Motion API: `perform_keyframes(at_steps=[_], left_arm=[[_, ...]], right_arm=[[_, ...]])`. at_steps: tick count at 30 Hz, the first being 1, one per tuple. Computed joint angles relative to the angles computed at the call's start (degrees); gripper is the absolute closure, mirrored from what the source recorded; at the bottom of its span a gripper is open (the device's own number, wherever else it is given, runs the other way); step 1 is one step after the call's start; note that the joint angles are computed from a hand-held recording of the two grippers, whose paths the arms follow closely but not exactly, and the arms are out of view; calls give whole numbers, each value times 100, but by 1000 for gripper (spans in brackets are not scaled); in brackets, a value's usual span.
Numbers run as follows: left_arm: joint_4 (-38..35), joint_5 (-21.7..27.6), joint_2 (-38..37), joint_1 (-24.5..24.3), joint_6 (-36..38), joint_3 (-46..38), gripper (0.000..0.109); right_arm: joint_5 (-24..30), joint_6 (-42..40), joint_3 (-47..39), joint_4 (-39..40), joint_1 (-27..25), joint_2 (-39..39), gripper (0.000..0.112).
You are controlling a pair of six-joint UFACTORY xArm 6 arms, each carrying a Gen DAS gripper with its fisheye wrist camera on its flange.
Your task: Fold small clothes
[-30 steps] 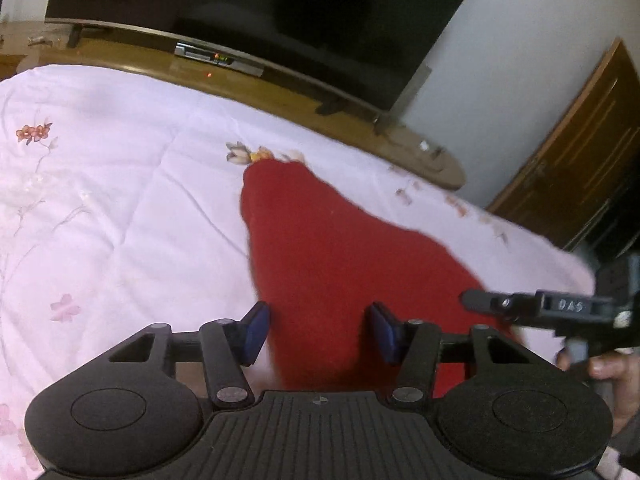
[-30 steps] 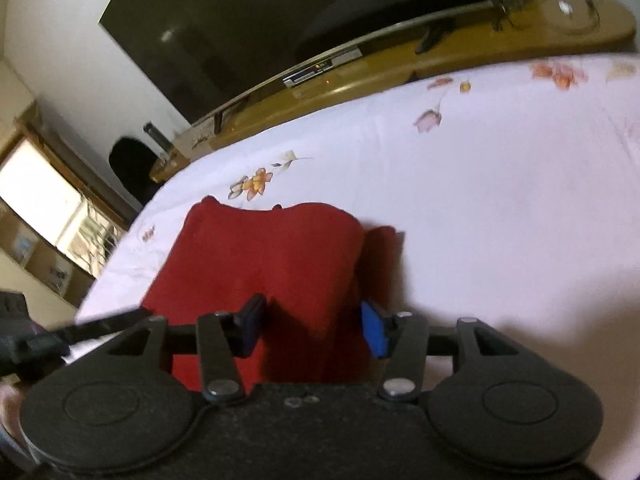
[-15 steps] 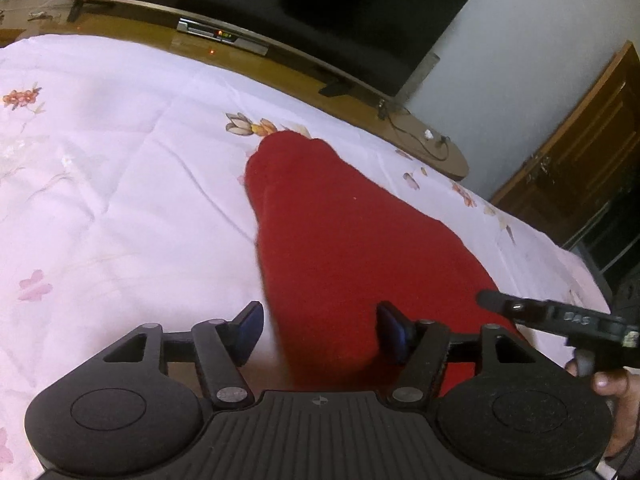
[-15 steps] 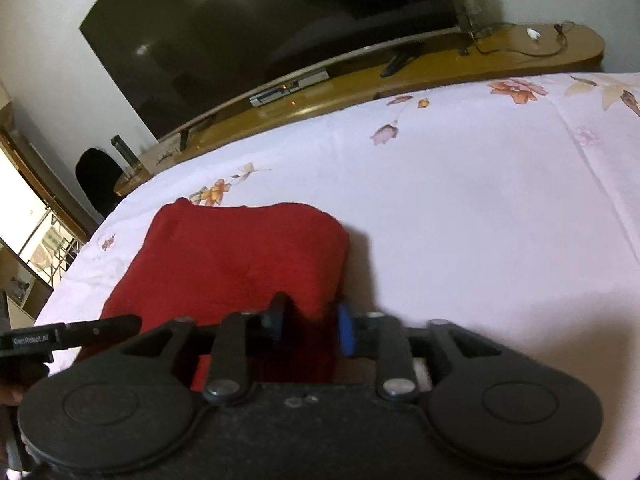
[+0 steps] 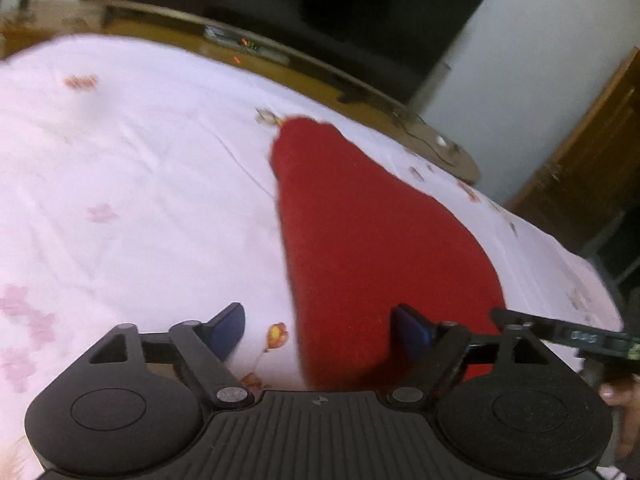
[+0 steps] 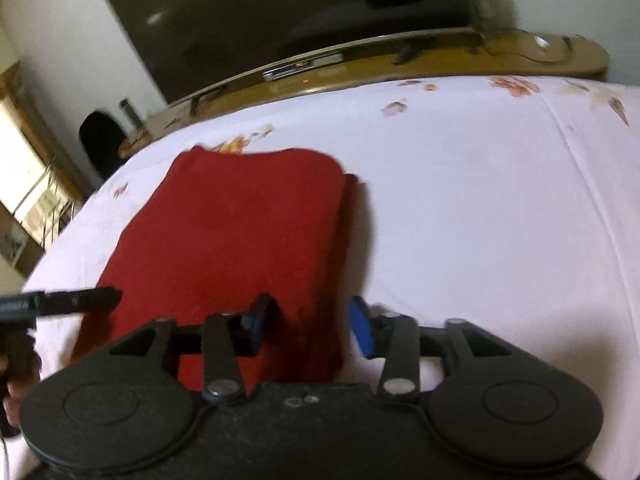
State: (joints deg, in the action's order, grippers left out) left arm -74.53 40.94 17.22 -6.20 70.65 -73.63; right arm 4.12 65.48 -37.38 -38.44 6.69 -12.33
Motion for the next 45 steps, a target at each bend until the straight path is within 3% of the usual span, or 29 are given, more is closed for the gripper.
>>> perform_keyframes(at_steps=[2, 3, 5, 6, 11, 16, 20, 22, 26, 31, 38, 45], left_arm=[[-155, -406, -430, -61, 327, 459, 19], [-219, -517, -682, -59, 478, 714, 18], [-352, -777, -1260, -74, 630, 1283, 6], [-439, -907, -1546, -92, 697, 1557, 6], [-169, -1104, -3069, -55, 447, 2966, 6], [395, -1248, -4756, -191, -37, 4200, 6], [1091, -1593, -5893, -459, -879, 4884, 6], [1381, -1406, -6430, -381, -1181, 5169, 6], [1873, -889, -7500, -91, -1754, 5668, 6], [2113, -620, -7965, 55, -2002, 5846, 6], [2150, -548, -8188, -7, -2141, 5905, 6], [2193, -659, -8193, -175, -2233, 5859, 6]], right_arm=[[75, 450, 80, -489, -9, -277, 62], [89, 605, 174, -682, 7, -487, 52], [193, 1411, 354, -1503, 55, -979, 43], [288, 1808, 481, -1876, 107, -1297, 40], [1432, 2156, 1198, -1744, 940, -2871, 32], [2707, 1740, 1453, -1097, 2149, -3831, 28], [4528, 2416, 1195, -1820, 3688, -4032, 26], [5205, 2561, 1064, -1884, 4283, -4029, 26], [5988, 2600, 832, -1790, 4982, -3936, 26], [6458, 2700, 663, -1829, 5608, -3864, 26], [6991, 2803, 485, -1935, 6072, -3776, 26], [7017, 2765, 462, -2001, 6037, -3814, 26]])
